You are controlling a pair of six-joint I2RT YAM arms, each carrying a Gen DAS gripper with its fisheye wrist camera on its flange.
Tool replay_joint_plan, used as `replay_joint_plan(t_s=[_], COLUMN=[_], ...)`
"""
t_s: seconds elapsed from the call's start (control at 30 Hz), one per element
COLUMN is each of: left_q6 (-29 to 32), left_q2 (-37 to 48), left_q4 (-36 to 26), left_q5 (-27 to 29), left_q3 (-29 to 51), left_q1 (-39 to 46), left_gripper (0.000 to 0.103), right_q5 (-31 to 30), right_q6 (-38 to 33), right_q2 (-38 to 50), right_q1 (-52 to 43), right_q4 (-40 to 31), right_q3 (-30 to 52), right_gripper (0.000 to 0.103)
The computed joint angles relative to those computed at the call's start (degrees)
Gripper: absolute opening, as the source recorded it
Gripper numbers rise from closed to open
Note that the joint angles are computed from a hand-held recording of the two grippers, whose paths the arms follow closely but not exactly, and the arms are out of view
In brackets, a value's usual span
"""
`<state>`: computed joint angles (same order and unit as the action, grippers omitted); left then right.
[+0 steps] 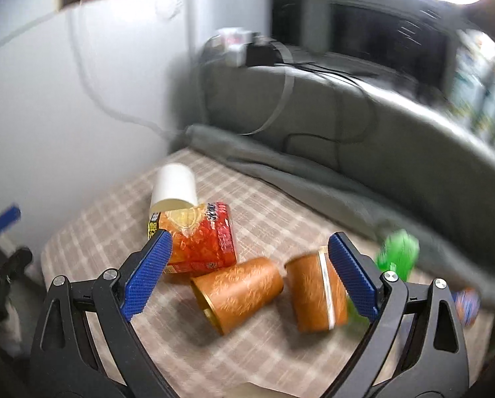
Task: Flip cup upright
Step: 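Reach the right gripper to the orange-red plastic cup and grasp it, then lift the cup with the right gripper, turning its opening upward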
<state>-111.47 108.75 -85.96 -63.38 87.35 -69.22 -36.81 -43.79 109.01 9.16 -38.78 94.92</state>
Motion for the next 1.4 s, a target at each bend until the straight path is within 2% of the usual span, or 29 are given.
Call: replay_joint_plan(t_s=[0.17,0.37,0.5,0.73,0.97,1.0,1.07,1.2,1.4], left_q6=[-0.69,-0.81,-0.47,2.1,4.8,5.0,5.31,5.3,3.33], left_q2=[-0.87,-2.63,-3.87,-6.04,-8.96,-9.25,-9.62,-9.94,-9.85], left_q4=[0.91,2.89,3.8,7.29,12.24,12.65,13.31,13.67,11.85], left_q5=[1.67,3.71,5.06,7.29,8.74,8.89,9.14,9.44,9.84], left_q3=[-2.04,-5.15,-7.0,-10.38,-14.77,-15.2,-15.8,-16.29,-16.27], left_q1=[0.35,1.54,2.35,4.44,7.4,7.63,8.14,8.68,8.67], left_gripper=[0.09,0.09,0.09,0.09,0.09,0.09,0.09,0.09,0.09], right_q5=[3.87,11.44,16.44,26.2,32.45,30.42,31.5,31.22,29.56], right_q6=[-19.46,-33.99,-41.98,-54.66,-62.12,-63.56,-66.16,-67.09,-67.52], right_q2=[4.19,8.71,10.16,10.42,11.84,12.14,11.76,13.74,13.13], right_q1=[5.05,11.48,14.59,18.8,21.2,21.1,21.66,22.33,22.01], right_q4=[-9.21,-15.54,-16.84,-11.22,-3.73,-3.35,-0.14,1.4,2.64], right_q3=[7.92,14.36,14.89,10.19,5.85,5.34,2.62,2.71,2.11], right_gripper=[0.097,0.097,0.097,0.097,0.097,0.097,0.097,0.089,0.087])
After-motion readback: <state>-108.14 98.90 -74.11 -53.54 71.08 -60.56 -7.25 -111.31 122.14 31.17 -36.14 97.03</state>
